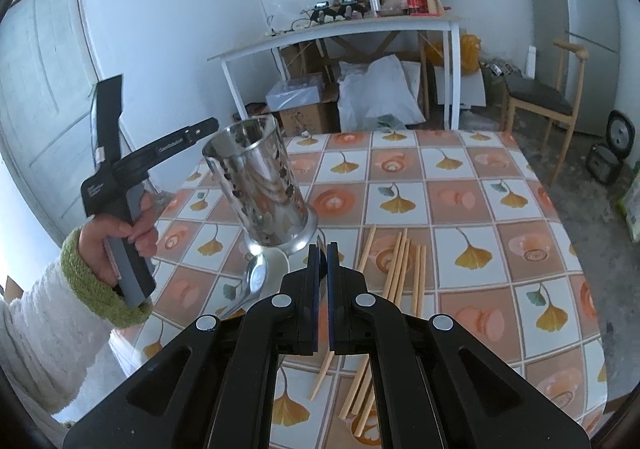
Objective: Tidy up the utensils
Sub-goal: 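Lower the metal spoon into the steel holder and open the right gripper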
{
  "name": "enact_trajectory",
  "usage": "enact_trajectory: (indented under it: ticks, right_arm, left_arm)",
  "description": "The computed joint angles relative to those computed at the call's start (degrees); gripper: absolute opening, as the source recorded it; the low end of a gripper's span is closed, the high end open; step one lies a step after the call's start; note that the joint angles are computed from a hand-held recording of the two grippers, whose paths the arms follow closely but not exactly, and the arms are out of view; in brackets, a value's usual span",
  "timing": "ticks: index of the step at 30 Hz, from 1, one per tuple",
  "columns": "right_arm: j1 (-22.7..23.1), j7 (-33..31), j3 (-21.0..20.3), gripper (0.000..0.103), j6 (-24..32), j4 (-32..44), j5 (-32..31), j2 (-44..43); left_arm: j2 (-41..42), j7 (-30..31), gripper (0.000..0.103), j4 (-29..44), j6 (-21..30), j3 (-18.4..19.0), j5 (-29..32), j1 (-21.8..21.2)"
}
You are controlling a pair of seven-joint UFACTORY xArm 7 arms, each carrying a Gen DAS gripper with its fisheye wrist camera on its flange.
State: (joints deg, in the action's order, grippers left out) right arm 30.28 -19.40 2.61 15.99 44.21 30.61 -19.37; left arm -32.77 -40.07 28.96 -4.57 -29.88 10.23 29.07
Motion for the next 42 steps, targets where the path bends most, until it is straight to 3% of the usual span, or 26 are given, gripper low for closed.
enact_trajectory:
  ticks: [5, 9, 15, 18, 22, 29, 35, 42]
  right_arm:
    - [0.01, -1.24, -0.49, 0.002, -0.56, 4.03, -0.27, 0.53]
    - [0.74, -3.54, -1.09, 0.002, -2.70, 9.69, 0.15, 2.20]
    - [3.94, -12.79, -2.91, 0.001, -3.01, 23.70, 10.19, 11.39]
    - [2.95, -14.66, -1.19, 0.001, -1.42, 32.00, 12.81, 18.90]
    - [2.00, -8.23, 1.26, 0.001, -1.56, 40.41, 3.85, 28.35]
    - [4.96, 3.69, -0.22, 0.001, 0.13, 50.63, -14.42, 40.22]
    - [4.17, 5.51, 2.21, 0.001, 1.72, 51.61, -23.17, 42.64]
    - [-0.11, 4.69, 8.34, 0.001, 2.54, 50.73, -27.85, 42.64]
  left_arm:
    - [-5.35, 1.13, 0.057, -3.44, 0.64, 5.35, -1.32, -4.84]
    - [-12.68, 1.99, 0.071, -7.72, 4.98, 9.90, -2.17, -9.35]
    - [-24.35, 2.65, 0.081, -14.69, 13.57, 15.47, -2.84, -15.68]
    - [-30.00, 2.19, 0.082, -17.58, 18.75, 16.16, -2.74, -17.89]
    - [-35.54, 1.91, 0.084, -20.38, 24.58, 16.62, -2.07, -20.79]
    - [-41.37, 1.65, 0.084, -23.13, 31.15, 16.91, -0.31, -23.68]
    - [-42.83, 1.51, 0.084, -24.04, 31.91, 17.88, 0.23, -23.84]
    - [-41.75, 1.12, 0.084, -23.65, 31.39, 17.89, 0.35, -23.63]
